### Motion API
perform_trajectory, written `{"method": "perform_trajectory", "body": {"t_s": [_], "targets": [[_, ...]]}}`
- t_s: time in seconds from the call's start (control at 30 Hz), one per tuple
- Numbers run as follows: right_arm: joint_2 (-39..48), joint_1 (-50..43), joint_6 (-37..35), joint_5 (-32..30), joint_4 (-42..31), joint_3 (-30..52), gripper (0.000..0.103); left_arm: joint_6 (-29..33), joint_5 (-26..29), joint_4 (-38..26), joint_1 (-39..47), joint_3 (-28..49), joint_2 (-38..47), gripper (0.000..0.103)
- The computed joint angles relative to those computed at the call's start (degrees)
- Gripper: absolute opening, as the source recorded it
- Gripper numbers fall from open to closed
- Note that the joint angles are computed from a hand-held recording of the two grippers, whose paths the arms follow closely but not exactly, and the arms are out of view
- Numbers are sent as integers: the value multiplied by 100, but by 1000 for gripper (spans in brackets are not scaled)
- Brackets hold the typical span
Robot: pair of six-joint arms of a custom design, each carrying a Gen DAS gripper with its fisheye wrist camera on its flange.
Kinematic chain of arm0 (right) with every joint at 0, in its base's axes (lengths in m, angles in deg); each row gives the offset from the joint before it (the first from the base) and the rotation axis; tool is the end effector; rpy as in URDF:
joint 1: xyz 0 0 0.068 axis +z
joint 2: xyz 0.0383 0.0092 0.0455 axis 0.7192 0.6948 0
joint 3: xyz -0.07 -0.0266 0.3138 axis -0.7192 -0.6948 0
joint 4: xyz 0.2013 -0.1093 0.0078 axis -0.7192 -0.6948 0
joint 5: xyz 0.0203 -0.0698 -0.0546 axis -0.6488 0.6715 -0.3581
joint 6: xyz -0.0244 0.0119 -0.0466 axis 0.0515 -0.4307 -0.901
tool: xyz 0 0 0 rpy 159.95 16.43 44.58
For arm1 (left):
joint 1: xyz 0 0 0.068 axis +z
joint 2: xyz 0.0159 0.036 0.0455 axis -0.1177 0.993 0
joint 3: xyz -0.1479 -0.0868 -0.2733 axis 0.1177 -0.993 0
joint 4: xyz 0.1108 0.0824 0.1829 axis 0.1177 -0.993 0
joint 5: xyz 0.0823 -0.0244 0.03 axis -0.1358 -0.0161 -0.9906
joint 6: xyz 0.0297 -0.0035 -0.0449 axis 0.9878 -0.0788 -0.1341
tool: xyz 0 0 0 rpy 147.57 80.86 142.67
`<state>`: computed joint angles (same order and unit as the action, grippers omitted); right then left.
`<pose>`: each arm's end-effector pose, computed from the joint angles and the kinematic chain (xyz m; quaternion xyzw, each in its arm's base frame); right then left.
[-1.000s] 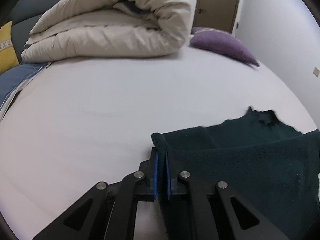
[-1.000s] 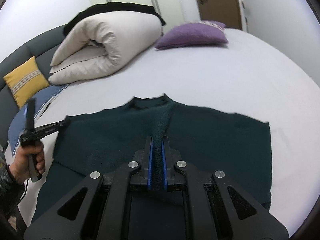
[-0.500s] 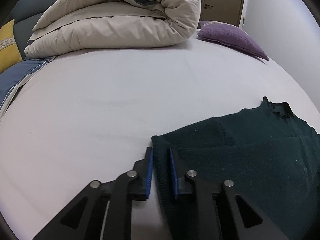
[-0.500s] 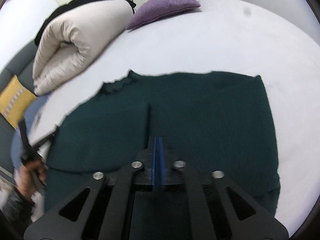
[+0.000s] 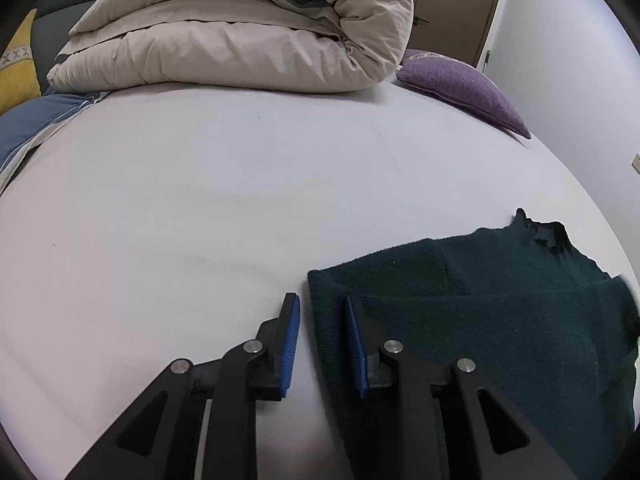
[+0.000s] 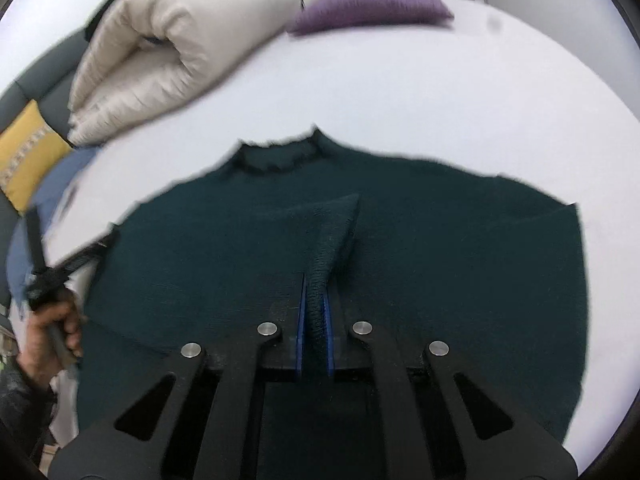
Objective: Fold small clothes
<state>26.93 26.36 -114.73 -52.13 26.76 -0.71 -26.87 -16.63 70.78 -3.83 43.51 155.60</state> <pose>0.3540 -0.1034 0.2160 -0.1480 0.9238 0.2110 0.2831 0.2457 0.0159 0.1647 -0.2054 0.9135 -0.0092 0.3512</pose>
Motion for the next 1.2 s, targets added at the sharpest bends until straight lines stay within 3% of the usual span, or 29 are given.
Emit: {"method": "perform_trajectory", "body": {"t_s": [0.13, 0.3, 0.37, 0.5, 0.63, 0.7, 0.87, 1.0, 1.07, 1.2], "targets": [[-282, -510, -236, -537, -431, -36, 5, 103, -246, -184, -240, 141, 38, 20], [372, -585, -153, -2, -167, -146, 5, 109, -271, -179, -302, 146, 40, 20], [537, -680, -99, -194, -36, -228, 5, 118, -218, -133, -269, 112, 28, 21], [265, -726, -125, -261, -56, -336, 5, 86, -111, -100, -178, 91, 19, 27], [407, -702, -151, -119, -189, -194, 5, -3, -272, -309, -262, 50, -231, 48], [477, -852, -218, -281, -432, -55, 6, -37, -515, -394, -417, -71, -527, 50], [364, -881, -137, -304, -204, -225, 10, -272, -1049, -666, -1035, -290, -1165, 51], [506, -906, -160, -338, -121, -217, 10, -181, -1808, -1033, -1783, -84, -587, 50], [447, -780, -187, -204, 143, -344, 10, -183, -1581, -687, -1603, -256, -478, 50], [229, -769, -413, 22, 283, -525, 10, -172, -1390, -631, -1364, -392, -656, 50]]}}
